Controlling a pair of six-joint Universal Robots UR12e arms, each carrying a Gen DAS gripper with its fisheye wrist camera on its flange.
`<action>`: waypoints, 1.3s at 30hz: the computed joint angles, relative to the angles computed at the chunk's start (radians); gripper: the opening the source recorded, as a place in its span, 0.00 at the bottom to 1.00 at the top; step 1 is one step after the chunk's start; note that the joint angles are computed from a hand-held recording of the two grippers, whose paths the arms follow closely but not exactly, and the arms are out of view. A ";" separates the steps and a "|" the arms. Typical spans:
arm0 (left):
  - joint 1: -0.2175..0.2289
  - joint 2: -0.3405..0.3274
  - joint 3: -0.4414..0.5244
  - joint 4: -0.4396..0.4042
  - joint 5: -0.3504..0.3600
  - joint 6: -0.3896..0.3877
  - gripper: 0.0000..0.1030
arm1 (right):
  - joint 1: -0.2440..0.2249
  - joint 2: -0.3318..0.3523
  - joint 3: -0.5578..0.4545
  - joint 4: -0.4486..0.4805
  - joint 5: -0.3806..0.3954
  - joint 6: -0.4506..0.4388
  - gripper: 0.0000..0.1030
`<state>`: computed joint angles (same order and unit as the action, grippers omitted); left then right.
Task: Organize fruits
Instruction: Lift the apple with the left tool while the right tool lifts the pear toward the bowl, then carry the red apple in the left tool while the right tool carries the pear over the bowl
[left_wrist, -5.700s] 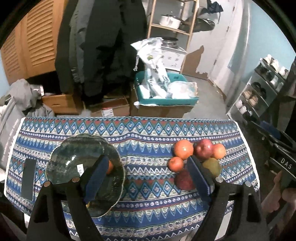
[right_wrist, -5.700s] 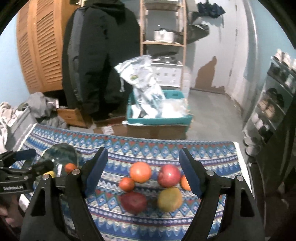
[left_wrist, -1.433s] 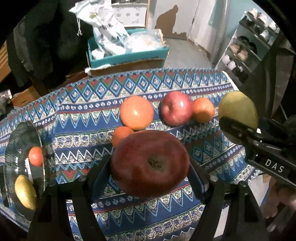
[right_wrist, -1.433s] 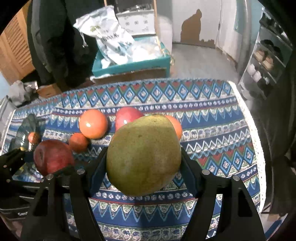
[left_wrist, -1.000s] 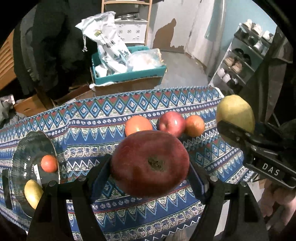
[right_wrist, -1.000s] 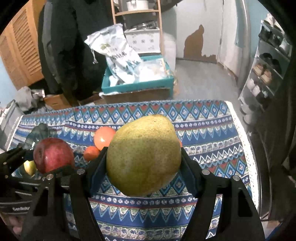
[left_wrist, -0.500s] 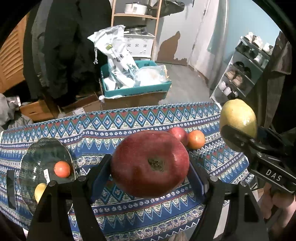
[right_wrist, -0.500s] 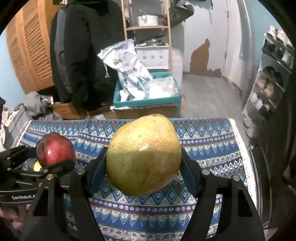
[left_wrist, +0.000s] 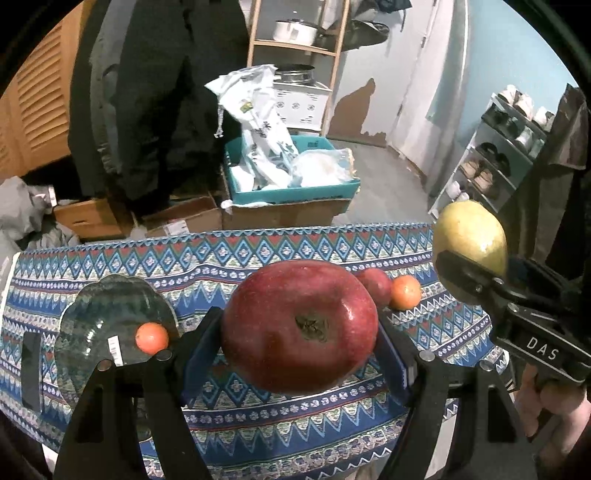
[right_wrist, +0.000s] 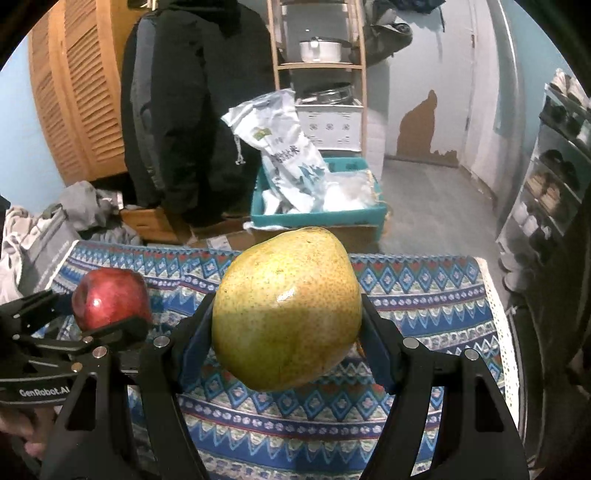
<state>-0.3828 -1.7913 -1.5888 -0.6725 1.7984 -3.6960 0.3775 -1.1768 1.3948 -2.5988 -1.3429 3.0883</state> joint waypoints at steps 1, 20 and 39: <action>0.002 0.004 -0.006 0.002 0.001 -0.003 0.77 | 0.004 0.004 -0.007 0.003 0.004 -0.002 0.70; 0.069 0.097 -0.126 0.008 0.041 -0.103 0.77 | 0.077 0.076 -0.128 0.066 0.065 -0.046 0.70; 0.164 0.174 -0.252 -0.054 0.053 -0.213 0.77 | 0.160 0.208 -0.303 0.211 0.142 -0.089 0.70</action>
